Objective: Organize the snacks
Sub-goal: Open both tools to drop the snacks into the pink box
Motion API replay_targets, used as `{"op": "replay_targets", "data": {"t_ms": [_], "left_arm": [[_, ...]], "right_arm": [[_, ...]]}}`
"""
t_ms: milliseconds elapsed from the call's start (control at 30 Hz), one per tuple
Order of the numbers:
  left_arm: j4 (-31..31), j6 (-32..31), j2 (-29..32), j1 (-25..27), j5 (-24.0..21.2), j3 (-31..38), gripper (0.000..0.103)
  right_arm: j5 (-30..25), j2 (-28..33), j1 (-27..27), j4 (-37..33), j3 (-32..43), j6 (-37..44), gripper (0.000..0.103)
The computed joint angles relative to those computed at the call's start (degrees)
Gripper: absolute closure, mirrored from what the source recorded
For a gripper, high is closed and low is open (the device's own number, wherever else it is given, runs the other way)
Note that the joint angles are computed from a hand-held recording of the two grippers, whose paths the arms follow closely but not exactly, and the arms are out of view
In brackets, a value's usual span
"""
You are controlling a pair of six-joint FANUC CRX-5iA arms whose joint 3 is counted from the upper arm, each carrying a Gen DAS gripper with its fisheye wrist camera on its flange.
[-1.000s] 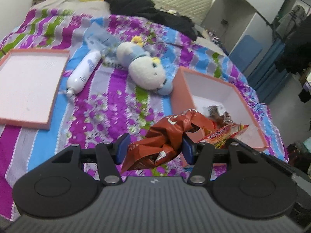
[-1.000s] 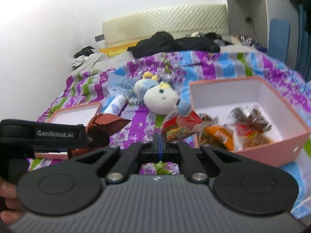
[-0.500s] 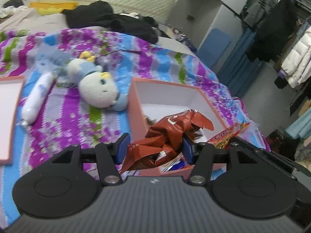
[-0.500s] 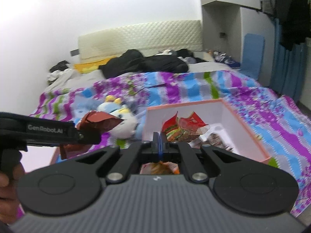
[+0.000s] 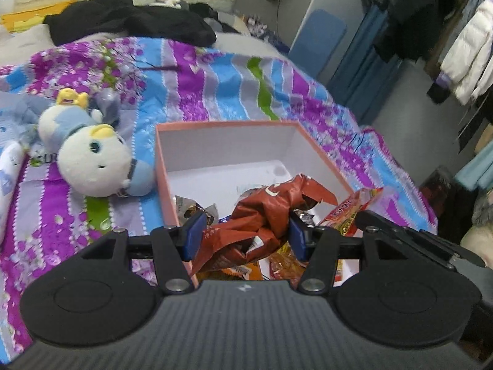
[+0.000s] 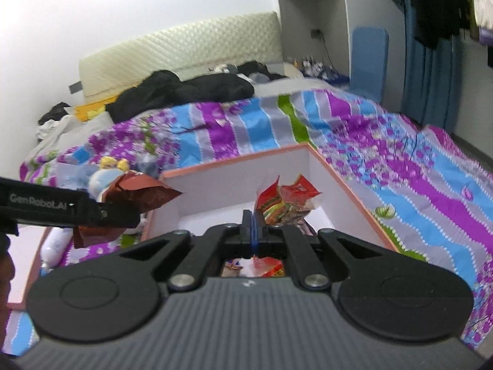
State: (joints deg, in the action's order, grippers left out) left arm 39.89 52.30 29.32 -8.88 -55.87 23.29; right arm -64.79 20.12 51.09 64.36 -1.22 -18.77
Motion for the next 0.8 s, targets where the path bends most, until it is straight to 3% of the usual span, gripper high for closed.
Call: {"op": "replay_targets", "data": {"t_ms": [200, 533, 667, 733, 800], "left_arm": [[-4.0, 3.4, 7.6, -2.1, -2.3, 9.9, 0.041], [-7.9, 6.9, 13.6, -3.3, -5.2, 17.8, 0.041], [-7.3, 5.9, 12.3, -3.3, -4.1, 16.3, 0.027], [-6.4, 4.8, 10.8, -3.1, -2.9, 14.4, 0.025], [-4.9, 3.4, 8.6, -2.7, -1.8, 11.9, 0.025]], "right_arm": [[4.3, 1.1, -3.4, -2.2, -0.9, -0.3, 0.100], [6.5, 2.7, -5.4, -6.5, 0.1, 1.8, 0.098], [6.3, 1.8, -5.3, -7.7, -0.3, 1.2, 0.097], [4.9, 1.8, -4.9, -8.5, 0.4, 2.2, 0.090], [5.1, 0.8, -4.4, -7.8, -0.3, 1.2, 0.075]]}}
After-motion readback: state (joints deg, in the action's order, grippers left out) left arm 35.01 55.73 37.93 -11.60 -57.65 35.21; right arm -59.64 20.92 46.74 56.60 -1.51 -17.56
